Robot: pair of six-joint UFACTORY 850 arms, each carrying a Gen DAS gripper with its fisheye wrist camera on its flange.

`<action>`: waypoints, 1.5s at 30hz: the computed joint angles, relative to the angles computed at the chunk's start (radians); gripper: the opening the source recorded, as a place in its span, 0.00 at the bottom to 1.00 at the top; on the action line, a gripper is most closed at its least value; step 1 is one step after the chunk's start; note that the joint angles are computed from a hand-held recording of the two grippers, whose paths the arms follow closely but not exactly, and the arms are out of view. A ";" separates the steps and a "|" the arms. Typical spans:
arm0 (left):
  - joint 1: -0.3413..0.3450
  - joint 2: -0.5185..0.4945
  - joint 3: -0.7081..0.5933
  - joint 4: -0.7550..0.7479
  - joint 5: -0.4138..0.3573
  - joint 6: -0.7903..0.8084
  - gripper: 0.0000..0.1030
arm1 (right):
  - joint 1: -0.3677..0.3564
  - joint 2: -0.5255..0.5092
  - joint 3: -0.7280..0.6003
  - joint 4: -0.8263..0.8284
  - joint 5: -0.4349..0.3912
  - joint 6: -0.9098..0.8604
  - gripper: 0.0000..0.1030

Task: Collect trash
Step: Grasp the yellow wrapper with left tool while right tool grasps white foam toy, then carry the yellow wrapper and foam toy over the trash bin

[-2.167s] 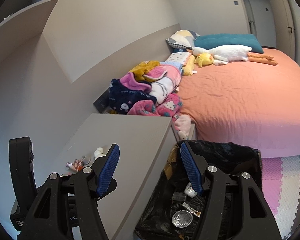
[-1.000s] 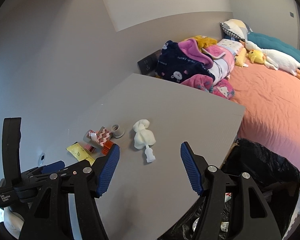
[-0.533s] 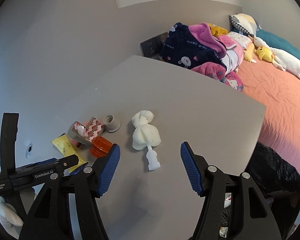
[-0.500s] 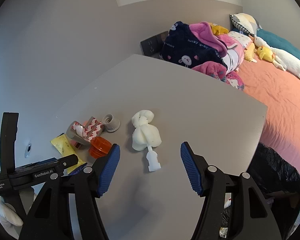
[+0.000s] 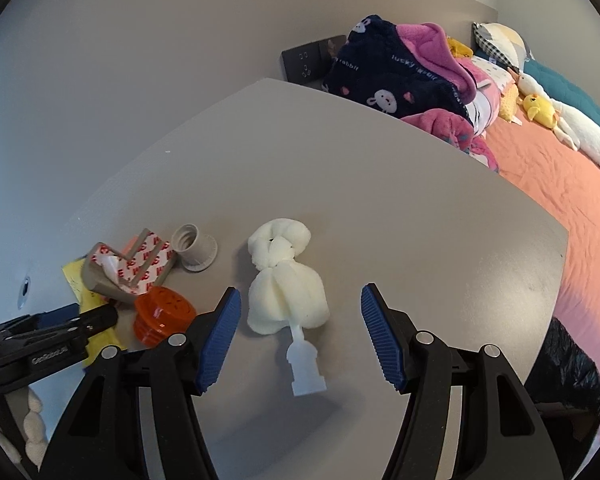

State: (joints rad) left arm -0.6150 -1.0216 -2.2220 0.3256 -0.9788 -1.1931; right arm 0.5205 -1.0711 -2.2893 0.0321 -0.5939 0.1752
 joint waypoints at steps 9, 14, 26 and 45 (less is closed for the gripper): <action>-0.005 0.021 0.041 0.073 -0.016 -0.043 0.33 | 0.005 -0.058 -0.082 0.017 -0.051 -0.061 0.39; -0.004 0.089 0.159 0.097 0.080 -0.106 0.28 | 0.011 -0.019 -0.008 0.010 0.003 -0.074 0.25; -0.034 0.154 0.224 0.176 0.123 -0.150 0.28 | -0.010 0.083 0.117 0.135 0.036 -0.133 0.19; -0.118 0.170 0.138 0.237 0.146 -0.077 0.28 | -0.035 0.421 0.543 0.299 0.254 -0.260 0.19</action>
State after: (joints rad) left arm -0.7325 -0.8513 -2.0837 0.5623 -0.8330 -1.2704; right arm 0.4859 -0.6496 -1.7466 0.3312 -0.3396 -0.0852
